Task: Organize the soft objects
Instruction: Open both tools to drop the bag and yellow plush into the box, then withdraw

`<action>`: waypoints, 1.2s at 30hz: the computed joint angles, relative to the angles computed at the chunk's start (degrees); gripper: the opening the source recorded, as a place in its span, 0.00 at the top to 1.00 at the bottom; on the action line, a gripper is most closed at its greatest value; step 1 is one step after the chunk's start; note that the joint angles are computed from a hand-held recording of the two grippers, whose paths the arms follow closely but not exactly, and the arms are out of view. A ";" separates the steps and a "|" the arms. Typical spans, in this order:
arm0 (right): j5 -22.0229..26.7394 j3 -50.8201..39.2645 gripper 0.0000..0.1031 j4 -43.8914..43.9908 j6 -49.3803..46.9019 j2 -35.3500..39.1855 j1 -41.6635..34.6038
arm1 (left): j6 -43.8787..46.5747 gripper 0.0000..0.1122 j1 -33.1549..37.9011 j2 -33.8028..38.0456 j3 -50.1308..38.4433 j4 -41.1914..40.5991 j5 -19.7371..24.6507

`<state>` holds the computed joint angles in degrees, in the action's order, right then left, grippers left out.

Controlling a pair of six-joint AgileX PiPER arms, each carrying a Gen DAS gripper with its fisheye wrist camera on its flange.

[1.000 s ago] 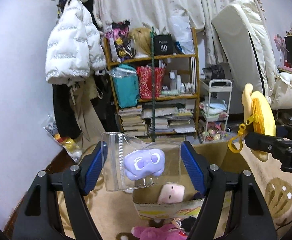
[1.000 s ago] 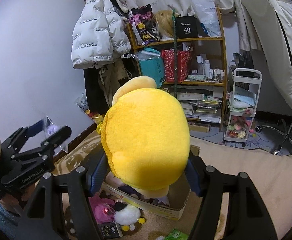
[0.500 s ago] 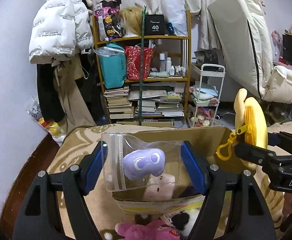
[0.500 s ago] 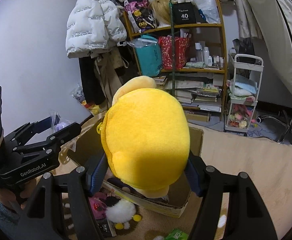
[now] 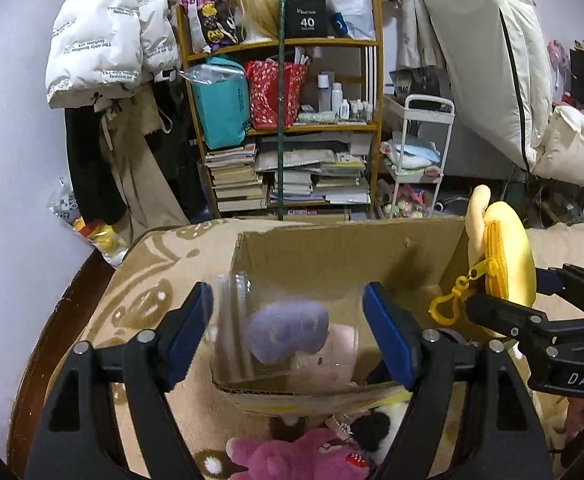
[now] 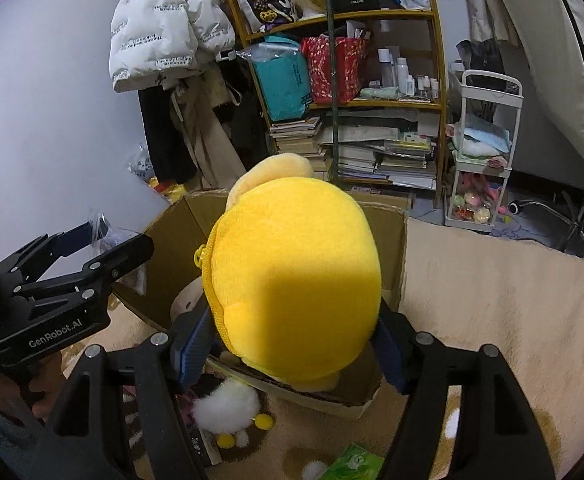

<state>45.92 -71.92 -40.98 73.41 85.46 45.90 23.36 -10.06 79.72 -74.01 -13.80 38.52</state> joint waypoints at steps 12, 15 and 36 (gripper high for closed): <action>1.85 1.05 0.17 0.04 2.27 -1.27 1.91 | -0.45 0.16 1.46 -1.92 -0.38 0.00 4.04; 2.89 2.16 0.14 -1.36 4.99 -2.75 3.69 | -0.50 0.15 2.12 -3.00 -0.68 0.56 5.60; 15.37 -0.53 0.00 -4.04 12.33 -2.86 16.43 | 4.41 0.10 9.99 -10.91 1.14 2.10 19.16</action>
<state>61.29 -72.46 -45.01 85.74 82.60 62.33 27.77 -0.07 68.81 -72.87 -11.70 57.68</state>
